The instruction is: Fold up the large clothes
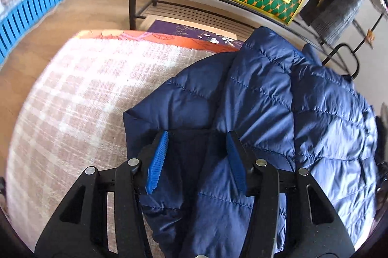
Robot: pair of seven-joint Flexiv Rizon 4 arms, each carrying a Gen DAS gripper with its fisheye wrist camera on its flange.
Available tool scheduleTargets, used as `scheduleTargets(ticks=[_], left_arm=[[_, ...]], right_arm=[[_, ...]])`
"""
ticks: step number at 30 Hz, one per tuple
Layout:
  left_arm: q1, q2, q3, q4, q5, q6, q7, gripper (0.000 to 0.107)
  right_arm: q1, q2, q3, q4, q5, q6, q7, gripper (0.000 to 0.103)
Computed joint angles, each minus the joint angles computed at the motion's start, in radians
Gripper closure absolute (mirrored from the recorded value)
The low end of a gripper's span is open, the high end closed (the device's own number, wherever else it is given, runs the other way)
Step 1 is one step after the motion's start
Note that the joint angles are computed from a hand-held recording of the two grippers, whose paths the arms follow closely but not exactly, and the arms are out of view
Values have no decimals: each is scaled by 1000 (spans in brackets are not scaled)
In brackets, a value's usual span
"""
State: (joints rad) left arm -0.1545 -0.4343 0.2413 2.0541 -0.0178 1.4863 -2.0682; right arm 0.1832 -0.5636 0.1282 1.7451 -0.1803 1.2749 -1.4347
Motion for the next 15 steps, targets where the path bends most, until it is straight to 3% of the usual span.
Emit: scheduleTargets(ticks=[2, 3, 5, 7, 9, 11, 15], left_arm=[[-123, 6, 134, -51, 104, -64, -86, 55], [-151, 17, 160, -55, 132, -56, -104, 55], [-154, 59, 138, -51, 173, -23, -113, 55], [-139, 92, 88, -55, 193, 5, -101, 55], [-80, 106, -36, -63, 150, 45, -29, 55], [-67, 82, -111, -117, 117, 33, 44, 54], [-180, -50, -63, -335, 156, -55, 59, 54]], right_arm=[[15, 18, -23, 18, -7, 10, 32, 43], [7, 35, -16, 33, 0, 18, 35, 43], [-49, 78, 49, 73, 65, 52, 3, 44], [-163, 132, 177, 105, 205, 54, -79, 44], [-250, 202, 272, 153, 360, 46, -158, 43], [-301, 277, 322, 205, 490, 13, -210, 37], [-330, 384, 334, 280, 636, -107, -263, 34]])
